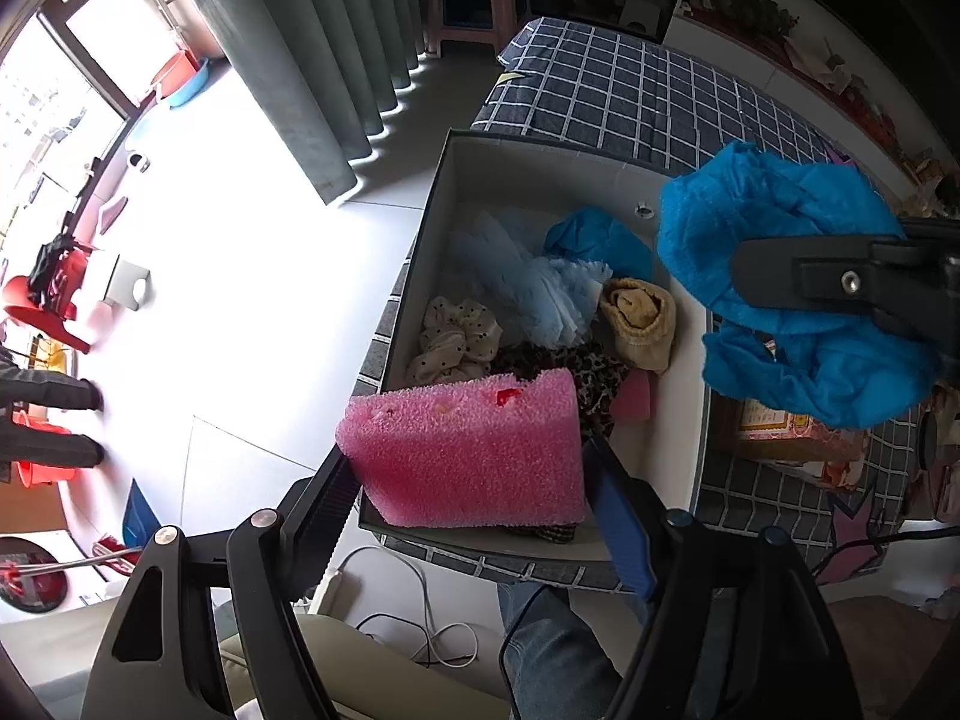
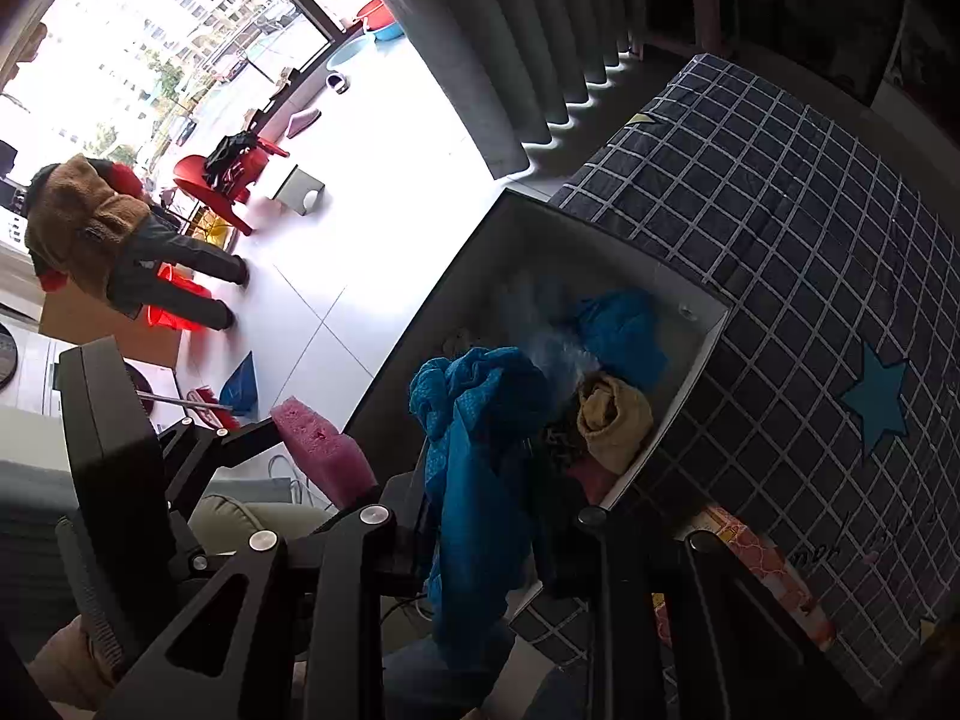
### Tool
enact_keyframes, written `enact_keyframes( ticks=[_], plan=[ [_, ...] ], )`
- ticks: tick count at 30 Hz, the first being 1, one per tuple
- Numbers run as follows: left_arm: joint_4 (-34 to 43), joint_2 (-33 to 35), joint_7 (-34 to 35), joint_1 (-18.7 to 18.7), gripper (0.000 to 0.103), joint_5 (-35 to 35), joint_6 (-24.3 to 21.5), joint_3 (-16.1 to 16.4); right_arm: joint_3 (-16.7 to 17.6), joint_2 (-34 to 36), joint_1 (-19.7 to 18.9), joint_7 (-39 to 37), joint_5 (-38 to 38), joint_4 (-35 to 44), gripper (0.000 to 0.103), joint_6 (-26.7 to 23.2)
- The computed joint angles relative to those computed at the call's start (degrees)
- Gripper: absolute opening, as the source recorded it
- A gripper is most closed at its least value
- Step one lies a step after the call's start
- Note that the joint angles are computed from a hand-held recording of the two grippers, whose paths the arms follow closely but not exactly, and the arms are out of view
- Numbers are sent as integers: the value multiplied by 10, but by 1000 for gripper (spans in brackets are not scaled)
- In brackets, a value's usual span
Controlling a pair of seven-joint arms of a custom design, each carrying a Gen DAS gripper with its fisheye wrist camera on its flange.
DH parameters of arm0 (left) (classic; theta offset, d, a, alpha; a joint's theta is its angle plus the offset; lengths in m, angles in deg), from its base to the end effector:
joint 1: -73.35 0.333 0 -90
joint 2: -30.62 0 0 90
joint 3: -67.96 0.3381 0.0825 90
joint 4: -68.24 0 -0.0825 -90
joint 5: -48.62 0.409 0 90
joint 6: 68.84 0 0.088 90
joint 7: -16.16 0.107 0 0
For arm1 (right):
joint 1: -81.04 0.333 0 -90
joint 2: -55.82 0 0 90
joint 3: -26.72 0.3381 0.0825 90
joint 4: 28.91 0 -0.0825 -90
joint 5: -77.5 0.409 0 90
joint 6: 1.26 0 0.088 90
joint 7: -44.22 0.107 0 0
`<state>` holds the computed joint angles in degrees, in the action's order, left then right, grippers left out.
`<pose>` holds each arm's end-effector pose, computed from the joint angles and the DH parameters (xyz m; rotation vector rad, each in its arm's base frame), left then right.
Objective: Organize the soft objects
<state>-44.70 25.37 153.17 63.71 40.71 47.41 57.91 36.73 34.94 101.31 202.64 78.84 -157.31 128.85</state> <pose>0.5325 -0.2019 0.5384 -0.6953 2.9820 -0.2653 0.4228 0.2578 0.5659 -1.1895 2.4797 -0.0183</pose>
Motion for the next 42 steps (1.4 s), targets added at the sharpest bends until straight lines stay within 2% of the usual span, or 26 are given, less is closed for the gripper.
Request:
enact_keyframes(
  ticks=[13, 15, 16, 17, 18, 19, 20, 21, 22, 24, 26, 27, 28, 30, 31, 32, 35, 37, 42],
  plan=[
    [13, 13, -1, -1, 78, -4, -19, -2, -6, 16, 3, -18, 12, 4, 27, -8],
    [5, 8, 5, -2, 80, -11, -6, -3, -8, 18, 4, -25, 16, 2, 27, -10],
    [3, 8, 5, -3, 82, -5, -4, -4, -15, 22, 9, -40, 30, -1, 36, -4],
    [4, 9, 1, -4, 84, 6, -8, -5, -18, 24, 10, -50, 40, -2, 51, 0],
    [13, 17, -5, -3, 87, 4, -25, -4, -18, 28, 10, -52, 42, 1, 90, -7],
    [17, 21, -14, -2, 89, 9, -34, -5, -13, 35, 5, -47, 27, 13, 102, -39],
    [13, 21, -23, -2, 89, 21, -28, -6, -13, 32, 6, -51, 28, 12, 102, -39],
    [-4, 11, -22, -2, 89, 28, 0, -6, -14, 27, 6, -50, 32, 7, 102, -34],
    [-24, -4, -10, -1, 89, 15, 32, -3, -13, 20, 5, -44, 34, 3, 102, -32],
    [-44, -31, 27, 0, 89, -38, 66, 10, -8, 12, 1, -33, 22, 6, 102, -44],
    [-54, -55, 63, -2, 98, -99, 88, 25, 0, 6, -2, -24, -1, 16, 102, -65],
    [-54, -63, 61, -1, 103, -102, 94, 25, 6, 2, -5, -14, -16, 22, 102, -74],
    [-48, -62, 50, 1, 103, -90, 88, 22, 11, -2, -8, -4, -32, 27, 102, -79],
    [-7, -34, 32, 1, 103, -72, 16, 18, 18, -5, -9, 10, -50, 36, 102, -84],
    [11, -19, 23, 2, 103, -66, -11, 16, 19, -6, -9, 14, -56, 39, 102, -83],
    [14, -12, 9, 2, 103, -57, -19, 12, 17, -8, -7, 13, -56, 37, 102, -81],
    [-8, -19, 5, 3, 103, -56, 1, 9, 16, 2, -3, 6, -59, 50, 102, -95],
    [-19, -29, 9, 3, 103, -45, -14, 8, 16, 5, 0, 5, -60, 51, 102, -101],
    [-38, -44, 3, 2, 103, -28, 0, 7, 16, 10, 5, 3, -61, 53, 102, -116]
  ],
)
